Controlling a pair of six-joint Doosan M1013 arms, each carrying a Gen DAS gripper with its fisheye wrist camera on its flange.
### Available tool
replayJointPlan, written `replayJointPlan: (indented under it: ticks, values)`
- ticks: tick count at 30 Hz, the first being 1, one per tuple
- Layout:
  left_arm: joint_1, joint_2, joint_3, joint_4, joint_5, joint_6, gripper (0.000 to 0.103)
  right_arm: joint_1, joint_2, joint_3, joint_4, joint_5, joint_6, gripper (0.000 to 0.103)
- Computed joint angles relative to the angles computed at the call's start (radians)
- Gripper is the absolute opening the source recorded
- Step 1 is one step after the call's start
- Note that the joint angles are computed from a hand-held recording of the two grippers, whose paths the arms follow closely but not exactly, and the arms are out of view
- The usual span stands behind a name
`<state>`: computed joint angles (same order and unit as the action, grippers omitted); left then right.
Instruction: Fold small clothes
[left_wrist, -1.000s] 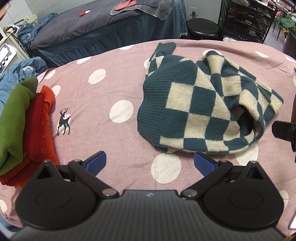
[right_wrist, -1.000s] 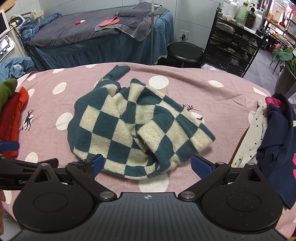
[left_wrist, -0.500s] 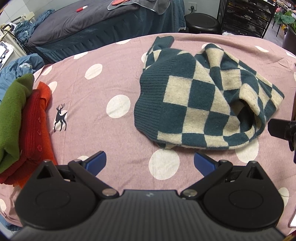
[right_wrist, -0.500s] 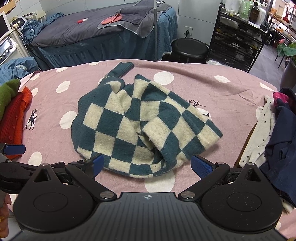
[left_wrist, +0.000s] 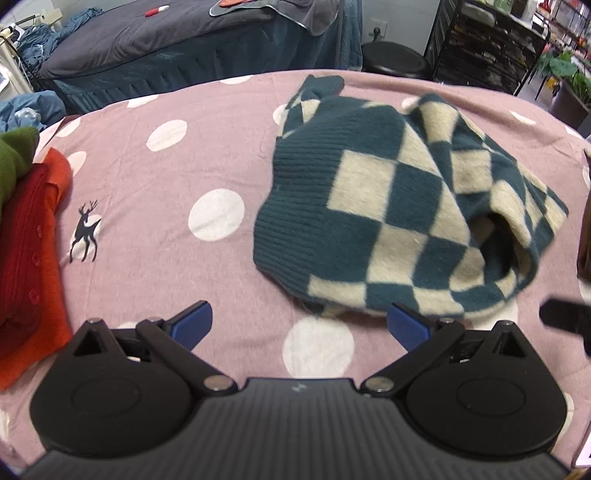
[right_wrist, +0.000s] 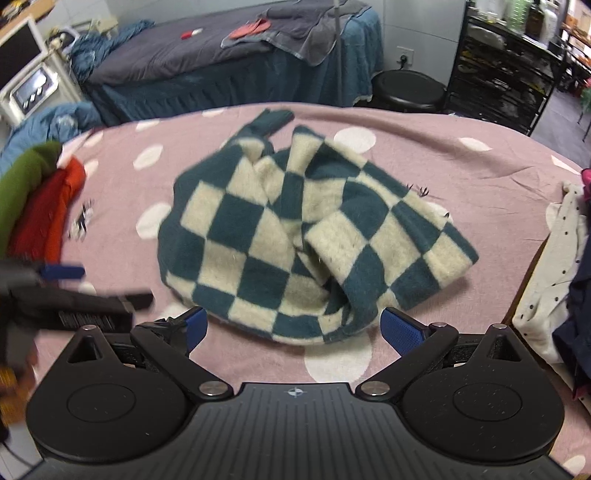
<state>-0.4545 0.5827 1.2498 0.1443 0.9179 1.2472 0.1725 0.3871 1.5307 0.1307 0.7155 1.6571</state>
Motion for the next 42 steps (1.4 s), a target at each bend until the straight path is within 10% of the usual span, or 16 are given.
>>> replayJointPlan:
  ticks: [11, 16, 21, 27, 35, 42]
  values:
    - [0.060, 0.139, -0.167, -0.164, -0.078, 0.166, 0.095, -0.009, 0.062, -0.050, -0.034, -0.044, -0.080, 0.103]
    - [0.096, 0.216, -0.246, -0.425, -0.060, 0.323, 0.095, -0.011, 0.108, -0.100, -0.082, -0.032, -0.081, 0.103]
    - [0.108, 0.226, -0.244, -0.539, -0.055, 0.395, 0.041, -0.016, 0.130, -0.126, -0.054, 0.011, -0.095, 0.103]
    - [0.109, 0.135, -0.138, -0.603, -0.060, 0.499, 0.008, -0.024, 0.110, -0.100, 0.020, 0.002, -0.096, 0.103]
    - [0.072, -0.027, 0.105, -0.680, 0.074, 0.677, 0.009, -0.022, 0.093, -0.089, 0.285, -0.019, -0.304, 0.103]
    - [0.063, -0.080, 0.201, -0.693, 0.065, 0.591, 0.024, 0.060, 0.188, -0.223, 0.167, 0.145, -0.217, 0.103]
